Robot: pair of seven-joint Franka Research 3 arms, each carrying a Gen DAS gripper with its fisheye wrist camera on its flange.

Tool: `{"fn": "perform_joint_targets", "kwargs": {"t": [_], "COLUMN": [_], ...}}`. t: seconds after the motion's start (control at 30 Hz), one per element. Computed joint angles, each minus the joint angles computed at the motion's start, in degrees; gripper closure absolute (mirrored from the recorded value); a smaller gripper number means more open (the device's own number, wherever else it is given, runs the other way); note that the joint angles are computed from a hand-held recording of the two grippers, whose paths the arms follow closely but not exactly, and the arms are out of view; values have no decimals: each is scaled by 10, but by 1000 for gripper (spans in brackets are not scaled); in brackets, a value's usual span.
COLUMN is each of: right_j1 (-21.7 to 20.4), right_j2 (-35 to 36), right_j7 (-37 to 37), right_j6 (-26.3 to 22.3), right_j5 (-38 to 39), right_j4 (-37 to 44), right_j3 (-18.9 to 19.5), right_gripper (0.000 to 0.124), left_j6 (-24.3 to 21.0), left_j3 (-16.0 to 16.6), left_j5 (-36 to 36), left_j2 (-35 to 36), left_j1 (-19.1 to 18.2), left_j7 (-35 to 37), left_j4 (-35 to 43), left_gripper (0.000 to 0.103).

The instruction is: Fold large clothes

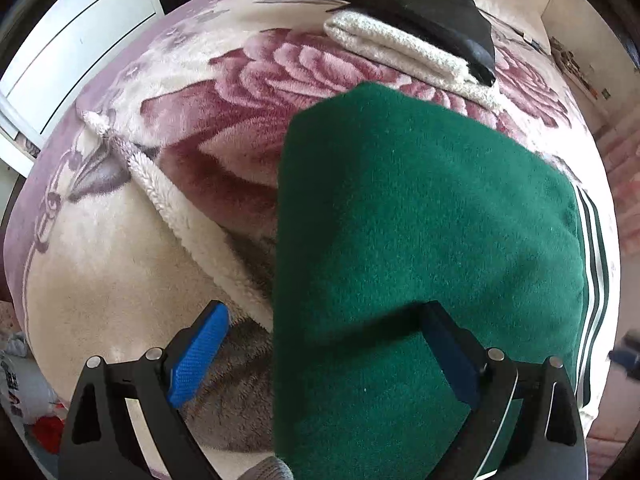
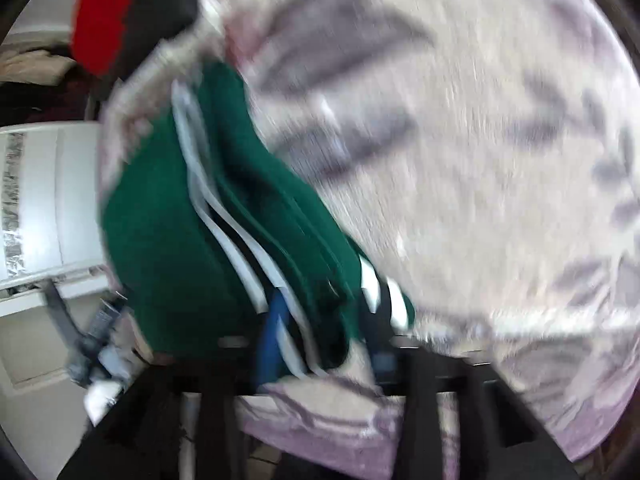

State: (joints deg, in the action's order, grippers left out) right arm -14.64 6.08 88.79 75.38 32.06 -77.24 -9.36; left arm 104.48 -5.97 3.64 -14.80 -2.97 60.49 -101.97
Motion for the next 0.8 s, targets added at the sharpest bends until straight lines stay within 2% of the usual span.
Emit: {"fn": "perform_joint_targets", "kwargs": {"t": [0.07,0.17,0.27,0.3,0.37,0.43,0.53,0.6,0.63,0.67,0.7,0.73,0.8], "right_j1": [-5,7,10,5,9,13,14,25,29,30,24,16,-5], "right_j2": [23,70,154,168,163,143,133,126,125,137,159,167,168], "right_j7": [-8,-37,-21,-17,-9,-25,0,3,-7,-17,-12,0,19], "right_j6": [19,26,-1,-3,21,56,83,103,104,84,47,30,2], "right_j5": [46,30,29,43,45,40,32,-7,-22,-31,-25,-14,17], "right_j4": [28,78,151,157,148,145,147,120,109,113,135,144,156], "right_j3": [3,23,43,51,59,62,56,50,50,52,54,54,54], "right_gripper": [51,51,54,94,109,115,115,114,108,102,88,77,67], "left_j6": [3,5,11,12,15,20,29,34,33,27,28,32,37], "left_j3": [1,3,3,2,2,5,8,10,9,9,10,13,17], "left_j5": [-3,-5,8,19,35,40,33,23,24,24,20,13,3], "left_j2": [1,10,27,34,42,42,33,25,22,18,13,4,-14], "left_j1": [2,4,8,10,15,20,26,28,30,31,31,31,32], "left_j7": [-6,-12,-3,1,9,10,-2,-20,-30,-41,-45,-50,-55], "left_j4": [1,13,39,51,63,64,48,33,28,24,18,8,-11], "left_gripper": [4,4,4,4,4,4,4,4,4,4,4,4,4]}}
